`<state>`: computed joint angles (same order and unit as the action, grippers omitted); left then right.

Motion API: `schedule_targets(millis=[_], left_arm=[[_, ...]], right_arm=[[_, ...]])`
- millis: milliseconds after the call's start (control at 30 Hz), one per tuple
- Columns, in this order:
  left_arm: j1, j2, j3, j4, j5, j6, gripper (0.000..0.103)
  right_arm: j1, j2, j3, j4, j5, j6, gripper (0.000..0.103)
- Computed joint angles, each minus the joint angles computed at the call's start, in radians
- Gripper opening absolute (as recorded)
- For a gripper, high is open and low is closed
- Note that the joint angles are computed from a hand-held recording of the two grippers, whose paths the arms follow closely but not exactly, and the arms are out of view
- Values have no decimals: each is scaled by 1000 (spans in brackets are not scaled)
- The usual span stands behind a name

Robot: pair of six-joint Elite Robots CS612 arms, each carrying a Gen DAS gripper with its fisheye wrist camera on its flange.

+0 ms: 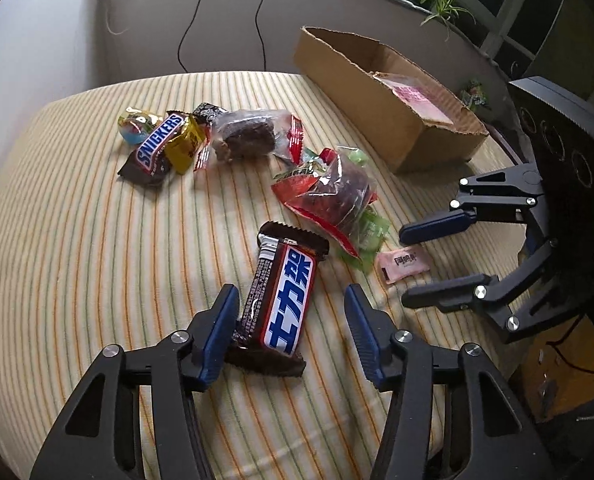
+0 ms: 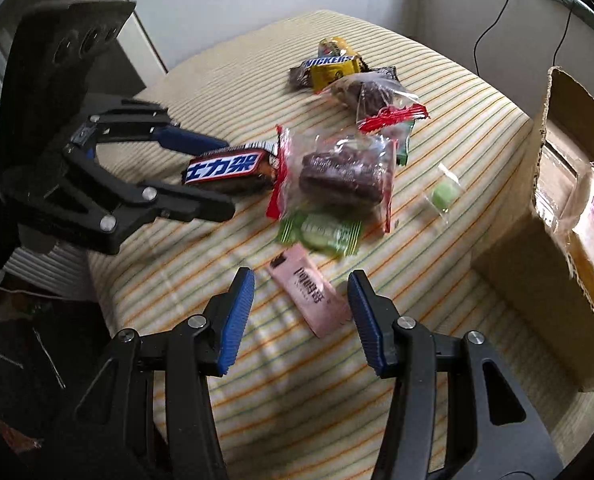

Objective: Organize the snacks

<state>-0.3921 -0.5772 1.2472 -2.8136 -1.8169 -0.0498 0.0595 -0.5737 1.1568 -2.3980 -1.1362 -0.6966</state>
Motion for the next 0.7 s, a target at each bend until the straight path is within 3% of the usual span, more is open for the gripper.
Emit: schedule_targets(millis=[333,700], left_arm=[[-9,10,-7,-20,56,-21,27],[-7,-8,26,-80,76,-61,27]], right_arm=[[12,-14,37,-89,-104,0,22],[0,-40,82,-165,-81,64,21]])
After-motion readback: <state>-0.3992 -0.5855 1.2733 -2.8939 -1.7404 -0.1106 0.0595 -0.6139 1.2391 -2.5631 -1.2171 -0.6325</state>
